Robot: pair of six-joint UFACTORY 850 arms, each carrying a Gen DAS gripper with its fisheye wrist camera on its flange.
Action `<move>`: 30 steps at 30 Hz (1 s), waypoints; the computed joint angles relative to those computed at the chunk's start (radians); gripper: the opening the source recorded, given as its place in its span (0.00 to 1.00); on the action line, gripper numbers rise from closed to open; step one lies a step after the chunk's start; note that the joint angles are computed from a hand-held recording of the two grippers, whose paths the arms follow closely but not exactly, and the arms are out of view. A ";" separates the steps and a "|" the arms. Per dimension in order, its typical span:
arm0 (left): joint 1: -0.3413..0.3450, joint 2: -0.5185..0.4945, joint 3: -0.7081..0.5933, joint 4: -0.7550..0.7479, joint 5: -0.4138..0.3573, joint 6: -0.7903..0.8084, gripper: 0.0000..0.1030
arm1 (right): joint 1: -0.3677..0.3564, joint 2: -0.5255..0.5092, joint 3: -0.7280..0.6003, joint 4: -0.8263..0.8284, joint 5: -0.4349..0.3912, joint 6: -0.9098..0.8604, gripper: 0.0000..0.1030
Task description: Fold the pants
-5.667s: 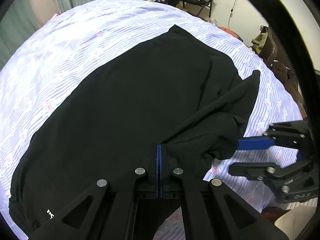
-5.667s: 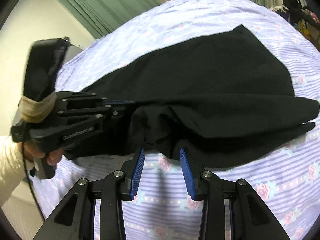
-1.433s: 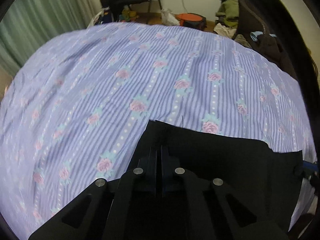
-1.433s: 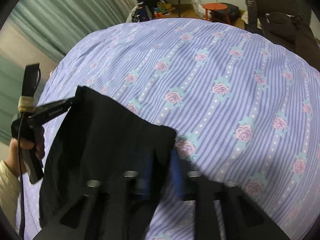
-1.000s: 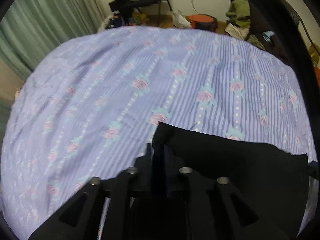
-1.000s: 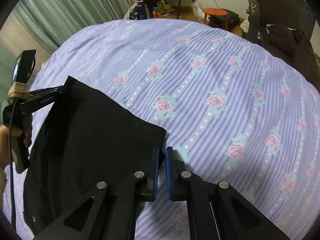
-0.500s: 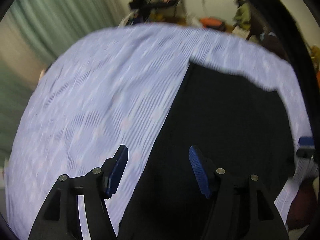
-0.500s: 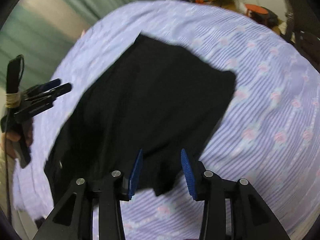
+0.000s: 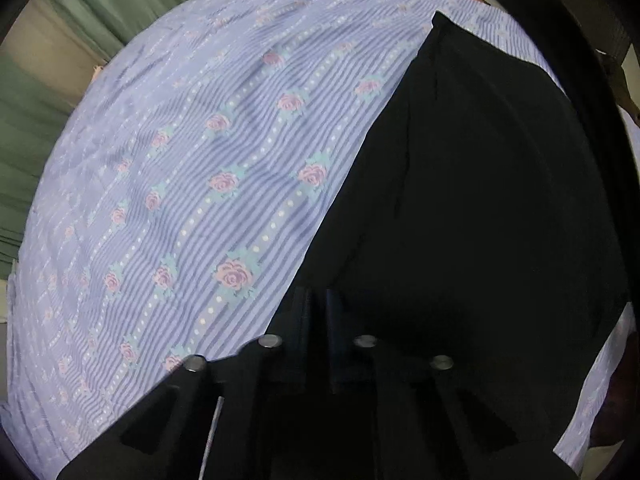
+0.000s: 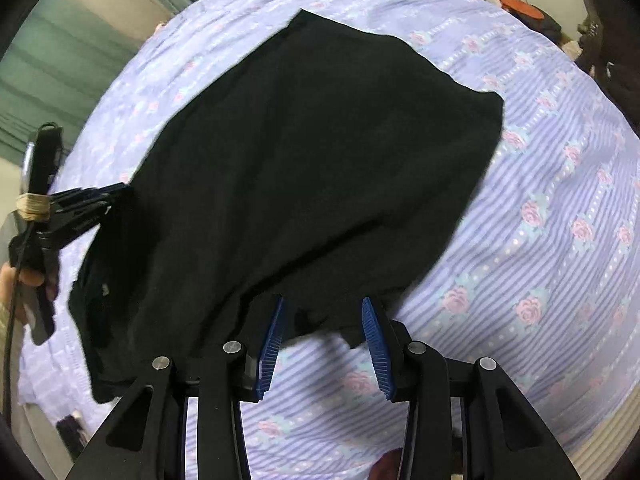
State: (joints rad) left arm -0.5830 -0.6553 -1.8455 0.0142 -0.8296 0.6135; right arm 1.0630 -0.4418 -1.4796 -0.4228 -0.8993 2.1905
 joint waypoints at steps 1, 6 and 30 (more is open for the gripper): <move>-0.004 0.015 0.019 0.016 0.034 -0.013 0.05 | -0.004 0.004 0.014 0.003 0.009 0.005 0.40; -0.010 0.028 0.041 0.108 0.113 -0.089 0.04 | -0.014 0.000 0.043 0.068 0.021 -0.033 0.40; 0.091 0.312 0.328 0.214 0.266 -0.405 0.71 | 0.031 -0.090 -0.236 -0.146 -0.203 -0.143 0.57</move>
